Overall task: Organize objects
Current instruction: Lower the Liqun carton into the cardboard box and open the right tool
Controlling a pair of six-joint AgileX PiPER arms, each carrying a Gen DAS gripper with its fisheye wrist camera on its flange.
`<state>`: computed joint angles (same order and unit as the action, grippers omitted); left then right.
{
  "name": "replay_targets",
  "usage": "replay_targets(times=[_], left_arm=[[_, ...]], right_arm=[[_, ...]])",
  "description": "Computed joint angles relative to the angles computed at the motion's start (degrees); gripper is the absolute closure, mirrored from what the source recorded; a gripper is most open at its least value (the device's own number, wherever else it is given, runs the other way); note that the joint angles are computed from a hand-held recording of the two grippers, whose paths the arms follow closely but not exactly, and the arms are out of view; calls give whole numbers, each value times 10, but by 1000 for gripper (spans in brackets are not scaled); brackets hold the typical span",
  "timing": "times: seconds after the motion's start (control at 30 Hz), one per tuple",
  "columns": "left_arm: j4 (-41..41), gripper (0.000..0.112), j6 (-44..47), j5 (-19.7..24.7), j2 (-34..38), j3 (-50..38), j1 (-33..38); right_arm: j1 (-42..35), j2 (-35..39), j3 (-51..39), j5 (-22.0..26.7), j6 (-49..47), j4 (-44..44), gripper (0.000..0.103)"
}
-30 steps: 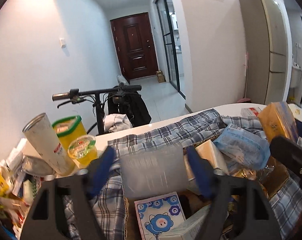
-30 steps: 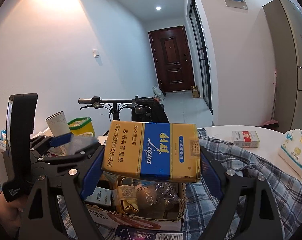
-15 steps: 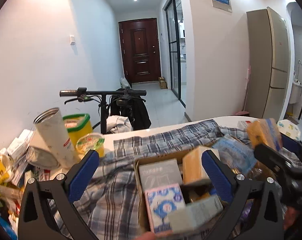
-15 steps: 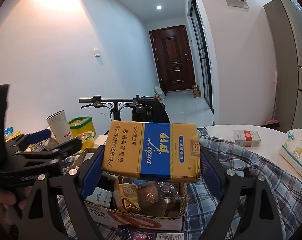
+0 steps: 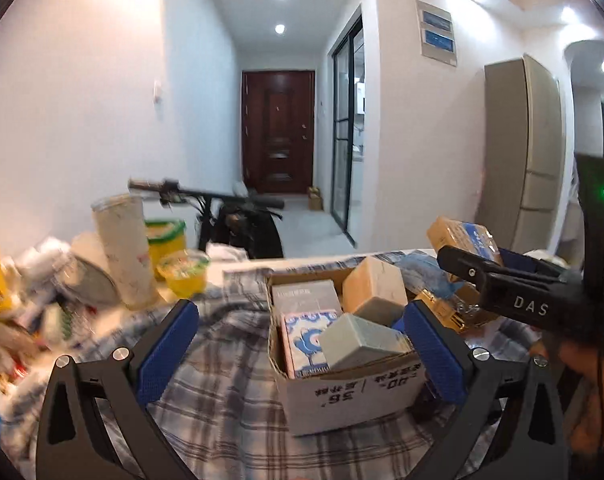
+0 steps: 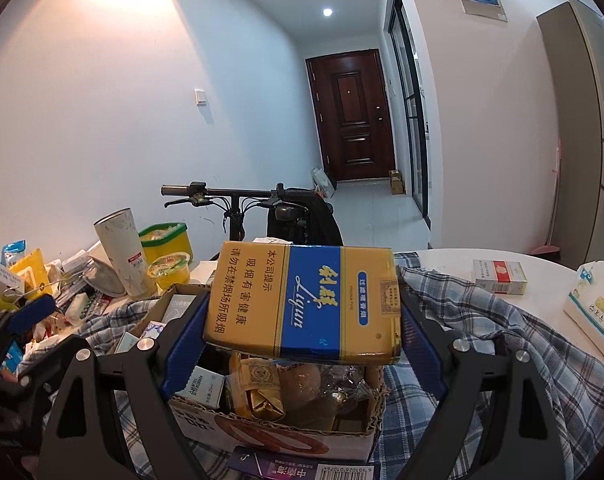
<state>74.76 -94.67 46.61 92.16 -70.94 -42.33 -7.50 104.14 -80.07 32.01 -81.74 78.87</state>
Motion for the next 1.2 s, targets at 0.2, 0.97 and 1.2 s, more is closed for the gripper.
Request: replay_targets(times=[0.2,0.97,1.2], left_arm=[[-8,9,-28,-40,-36,35,32],[-46,9,2,-26,-16,15,39],[-61,9,-7,-25,-24,20,53]], right_arm=[[-27,-4,7,4,-45,68,16],[48,54,-169,84,223,-190,16],[119,173,-410,248,421,-383,16]])
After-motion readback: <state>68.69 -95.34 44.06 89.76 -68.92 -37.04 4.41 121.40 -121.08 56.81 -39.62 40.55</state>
